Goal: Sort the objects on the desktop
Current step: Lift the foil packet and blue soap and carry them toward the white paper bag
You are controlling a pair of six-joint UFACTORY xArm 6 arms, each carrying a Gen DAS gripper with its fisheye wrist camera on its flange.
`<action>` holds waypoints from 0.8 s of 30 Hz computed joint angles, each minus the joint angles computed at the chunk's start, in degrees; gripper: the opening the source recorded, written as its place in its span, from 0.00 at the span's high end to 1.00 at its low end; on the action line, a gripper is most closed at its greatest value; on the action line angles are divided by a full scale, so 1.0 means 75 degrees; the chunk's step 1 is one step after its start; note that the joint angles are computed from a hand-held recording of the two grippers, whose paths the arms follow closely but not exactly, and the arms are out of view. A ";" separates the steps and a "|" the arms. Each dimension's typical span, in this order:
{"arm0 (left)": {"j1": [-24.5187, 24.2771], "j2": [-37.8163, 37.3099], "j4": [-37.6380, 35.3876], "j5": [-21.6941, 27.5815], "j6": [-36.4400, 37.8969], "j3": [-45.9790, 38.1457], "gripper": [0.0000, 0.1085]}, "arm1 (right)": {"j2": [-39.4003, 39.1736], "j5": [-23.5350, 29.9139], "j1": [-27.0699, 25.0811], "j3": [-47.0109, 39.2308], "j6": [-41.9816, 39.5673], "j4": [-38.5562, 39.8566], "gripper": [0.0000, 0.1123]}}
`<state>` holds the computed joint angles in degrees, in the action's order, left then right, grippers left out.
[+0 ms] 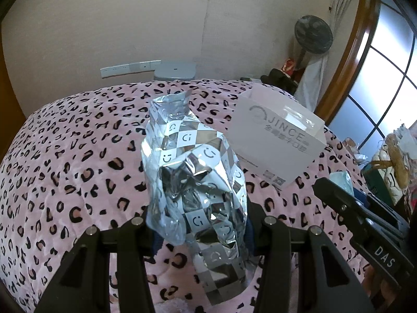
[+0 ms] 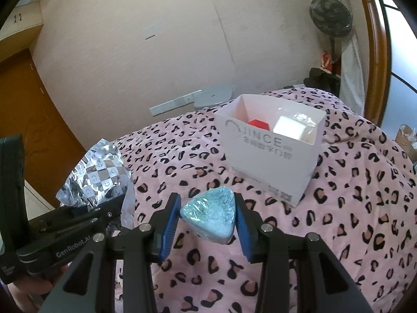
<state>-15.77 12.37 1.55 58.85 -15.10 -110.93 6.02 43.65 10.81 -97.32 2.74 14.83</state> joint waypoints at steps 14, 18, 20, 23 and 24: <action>-0.0281 0.0262 -0.0078 0.0218 0.0232 -0.0521 0.56 | -0.0214 0.0015 -0.0152 0.0062 0.0192 -0.0301 0.63; -0.0391 0.0466 -0.0192 0.0364 0.0432 -0.0829 0.56 | -0.0265 0.0002 -0.0230 0.0090 0.0287 -0.0407 0.63; -0.0441 0.0563 -0.0241 0.0421 0.0519 -0.0967 0.56 | -0.0287 -0.0003 -0.0276 0.0115 0.0329 -0.0434 0.63; -0.0514 0.0696 -0.0298 0.0483 0.0629 -0.1147 0.56 | -0.0319 -0.0020 -0.0331 0.0170 0.0409 -0.0497 0.63; -0.0537 0.0738 -0.0315 0.0503 0.0662 -0.1205 0.56 | -0.0328 -0.0023 -0.0347 0.0187 0.0434 -0.0519 0.63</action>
